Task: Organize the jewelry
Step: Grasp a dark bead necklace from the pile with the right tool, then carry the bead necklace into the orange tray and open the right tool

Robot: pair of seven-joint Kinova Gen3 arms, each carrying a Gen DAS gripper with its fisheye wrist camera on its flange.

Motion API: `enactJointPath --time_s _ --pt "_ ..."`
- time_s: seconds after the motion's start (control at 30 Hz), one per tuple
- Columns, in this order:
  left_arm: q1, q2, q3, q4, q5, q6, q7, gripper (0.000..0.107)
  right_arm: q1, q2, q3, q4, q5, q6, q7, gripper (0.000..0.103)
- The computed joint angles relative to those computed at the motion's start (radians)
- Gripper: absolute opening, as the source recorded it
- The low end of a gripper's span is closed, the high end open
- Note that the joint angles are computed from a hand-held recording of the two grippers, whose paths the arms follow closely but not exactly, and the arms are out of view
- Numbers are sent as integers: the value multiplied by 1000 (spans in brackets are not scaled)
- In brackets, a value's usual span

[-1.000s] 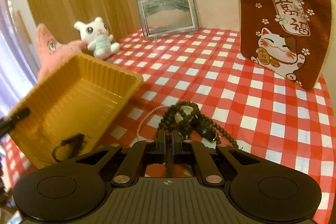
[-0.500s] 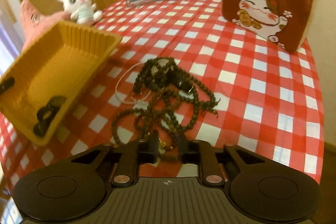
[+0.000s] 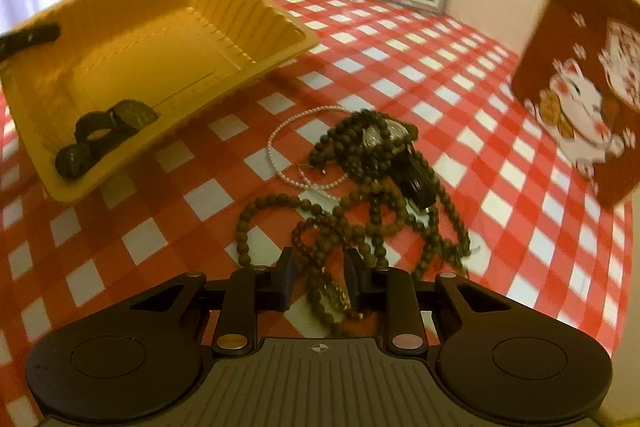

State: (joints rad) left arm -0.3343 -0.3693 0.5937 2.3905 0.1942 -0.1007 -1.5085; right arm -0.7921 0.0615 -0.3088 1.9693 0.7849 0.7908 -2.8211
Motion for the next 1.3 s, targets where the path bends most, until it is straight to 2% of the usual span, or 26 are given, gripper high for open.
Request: enactJointPath --time_s 0.03,0.07,0.27,0.4,0.57,0.8,0.93,1.1,1.3 --pt "-1 -1 1 0 1 0 0 9 2 3 1 -1 -1 -3 12 9" --pt "0 -1 1 0 1 0 0 9 4 5 2 -3 -5 -7 26 5" --pt "-3 -2 4 -1 2 3 0 9 -2 5 6 -6 -7 -7 53 5" --pt "-3 -2 3 -1 2 2 0 9 10 -40 2 17 5 -33 -45 4" --pt "-2 -1 2 0 2 1 -1 9 63 -123 -30 31 24 -56 -153 4" --pt "-1 -1 2 0 2 1 -1 9 151 -186 -90 -9 33 -89 -173 4" --pt "-3 2 4 -1 1 -1 -2 9 183 -188 -119 -37 63 -159 -185 4" --pt "-11 5 13 1 7 -8 -7 9 203 -147 -121 -71 109 -311 -217 4" --pt "-7 6 9 0 11 -6 -12 9 156 -45 -70 -122 186 -466 -283 4"
